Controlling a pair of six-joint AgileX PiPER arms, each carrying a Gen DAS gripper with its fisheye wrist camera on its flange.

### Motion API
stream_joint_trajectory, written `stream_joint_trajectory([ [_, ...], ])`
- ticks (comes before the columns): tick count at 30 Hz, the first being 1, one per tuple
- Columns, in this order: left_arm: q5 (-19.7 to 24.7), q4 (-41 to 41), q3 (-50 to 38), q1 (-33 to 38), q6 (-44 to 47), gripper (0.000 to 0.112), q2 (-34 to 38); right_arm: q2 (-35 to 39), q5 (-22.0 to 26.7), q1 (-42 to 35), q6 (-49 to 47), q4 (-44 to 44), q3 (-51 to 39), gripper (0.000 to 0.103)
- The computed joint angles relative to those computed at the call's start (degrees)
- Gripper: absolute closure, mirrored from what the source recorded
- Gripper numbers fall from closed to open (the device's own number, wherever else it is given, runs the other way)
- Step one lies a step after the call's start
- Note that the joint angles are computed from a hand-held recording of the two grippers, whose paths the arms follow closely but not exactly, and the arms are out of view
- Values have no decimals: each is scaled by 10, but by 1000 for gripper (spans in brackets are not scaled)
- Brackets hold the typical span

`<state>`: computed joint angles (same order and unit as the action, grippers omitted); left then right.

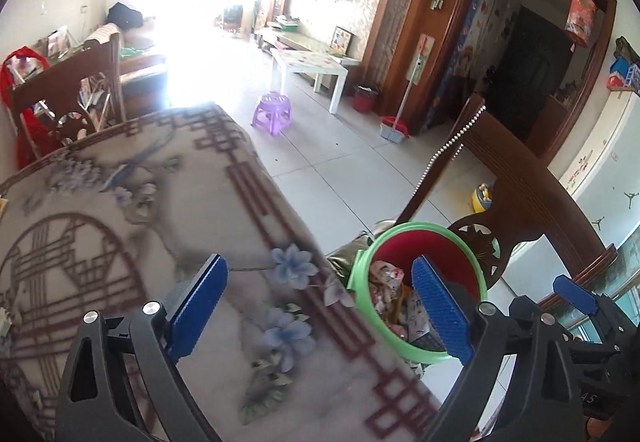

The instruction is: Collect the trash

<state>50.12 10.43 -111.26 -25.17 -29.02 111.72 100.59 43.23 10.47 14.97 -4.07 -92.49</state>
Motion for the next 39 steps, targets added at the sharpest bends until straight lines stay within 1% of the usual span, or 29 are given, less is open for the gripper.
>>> stream_joint_trajectory([
  [1, -20, 9, 53, 10, -3, 21, -41, -7, 0, 15, 17, -12, 5, 8],
  [3, -46, 25, 128, 30, -6, 19, -102, -25, -2, 57, 68, -49, 19, 6],
  [7, -76, 73, 236, 64, -15, 17, -211, -51, -5, 143, 192, -150, 37, 5],
  [8, -85, 83, 258, 73, -16, 17, -236, -58, -8, 170, 240, -191, 42, 5],
  [11, -102, 127, 306, 94, -31, 17, -302, -74, -10, 247, 412, -358, 64, 5],
  [12, -104, 147, 316, 95, -43, 17, -317, -80, -3, 272, 470, -416, 70, 5],
  [15, -114, 245, 359, 97, -127, 17, -372, -91, 56, 354, 631, -588, 81, 5],
  [16, -110, 263, 363, 97, -144, 17, -382, -89, 85, 380, 673, -633, 82, 5],
  [17, -108, 265, 366, 101, -149, 17, -393, -86, 107, 398, 699, -656, 77, 5],
  [18, -108, 256, 369, 111, -143, 17, -404, -82, 124, 410, 714, -656, 65, 5],
  [19, -107, 248, 372, 119, -138, 17, -416, -77, 128, 414, 709, -633, 53, 5],
  [20, -110, 235, 376, 127, -126, 17, -429, -71, 123, 409, 681, -588, 35, 5],
  [21, -114, 223, 381, 133, -114, 17, -440, -63, 119, 401, 633, -530, 12, 5],
  [22, -119, 201, 384, 142, -94, 17, -452, -50, 132, 399, 596, -490, -13, 5],
  [23, -119, 171, 381, 153, -66, 17, -458, -39, 152, 403, 579, -472, -31, 5],
  [26, -96, 101, 366, 177, -14, 17, -462, -33, 176, 424, 598, -487, -34, 5],
  [28, -90, 76, 368, 193, -2, 17, -466, -36, 186, 436, 600, -485, -35, 5],
  [34, -80, 55, 373, 211, 12, 17, -470, -30, 225, 460, 600, -493, -57, 5],
  [39, -73, 48, 375, 215, 19, 17, -477, -37, 234, 470, 612, -505, -49, 5],
])
